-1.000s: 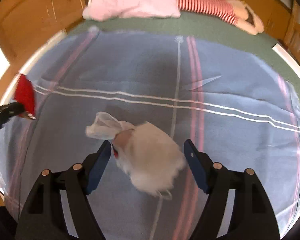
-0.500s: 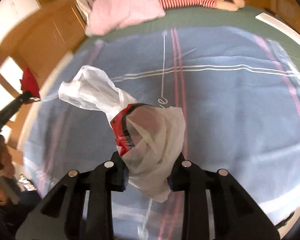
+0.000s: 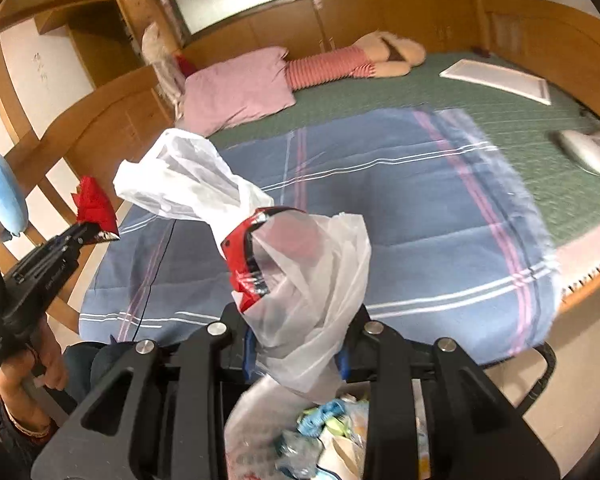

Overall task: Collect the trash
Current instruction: 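Lift the red chip bag and white plastic bag and carry them toward the wastebasket, then open both tools over the wastebasket to drop the red and white bags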

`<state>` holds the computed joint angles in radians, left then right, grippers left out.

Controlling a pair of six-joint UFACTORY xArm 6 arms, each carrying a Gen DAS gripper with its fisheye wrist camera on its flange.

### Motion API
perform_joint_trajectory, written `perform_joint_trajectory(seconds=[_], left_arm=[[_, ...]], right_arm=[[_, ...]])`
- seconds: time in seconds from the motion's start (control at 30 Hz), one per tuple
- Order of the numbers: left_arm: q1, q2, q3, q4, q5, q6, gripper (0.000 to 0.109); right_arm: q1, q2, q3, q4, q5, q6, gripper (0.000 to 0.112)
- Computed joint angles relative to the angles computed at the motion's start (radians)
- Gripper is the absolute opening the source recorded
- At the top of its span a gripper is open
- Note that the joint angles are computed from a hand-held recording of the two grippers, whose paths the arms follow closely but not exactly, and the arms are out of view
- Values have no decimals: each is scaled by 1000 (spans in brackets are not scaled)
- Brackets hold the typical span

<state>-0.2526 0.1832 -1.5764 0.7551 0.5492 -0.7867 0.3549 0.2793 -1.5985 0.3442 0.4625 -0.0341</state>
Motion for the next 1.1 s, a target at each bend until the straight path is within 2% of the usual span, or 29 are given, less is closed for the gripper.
perform_joint_trajectory(seconds=[0.17,0.23,0.47,0.53,0.63,0.9,1.0,1.07,1.1], left_arm=[[-48,-32,45,24,14,-26,16],[-59,-30,48,23,16,-28,16],[-86,-45,106,-68,-28,53,16],[-98,-42,126,-119,-55,125,16],[-124,-21,135,-279,-72,299,16],[-199,19,154,-506,-77,640,17],[-218,41,142,-496,-43,680,29],[-225,51,135,-515,-16,718,48],[-225,52,137,-509,-12,720,52]], right_arm=[[-19,-79,129,-77,-48,71,31],[-26,-100,166,-56,-61,57,31],[-35,-210,309,-114,-69,79,31],[-44,-243,347,-141,-69,99,31],[-62,-285,398,-178,-79,138,31],[-88,-306,439,-106,-82,111,31],[-87,-290,431,-75,-66,90,31],[-87,-281,429,-79,-61,98,31],[-87,-277,427,-79,-58,100,31]])
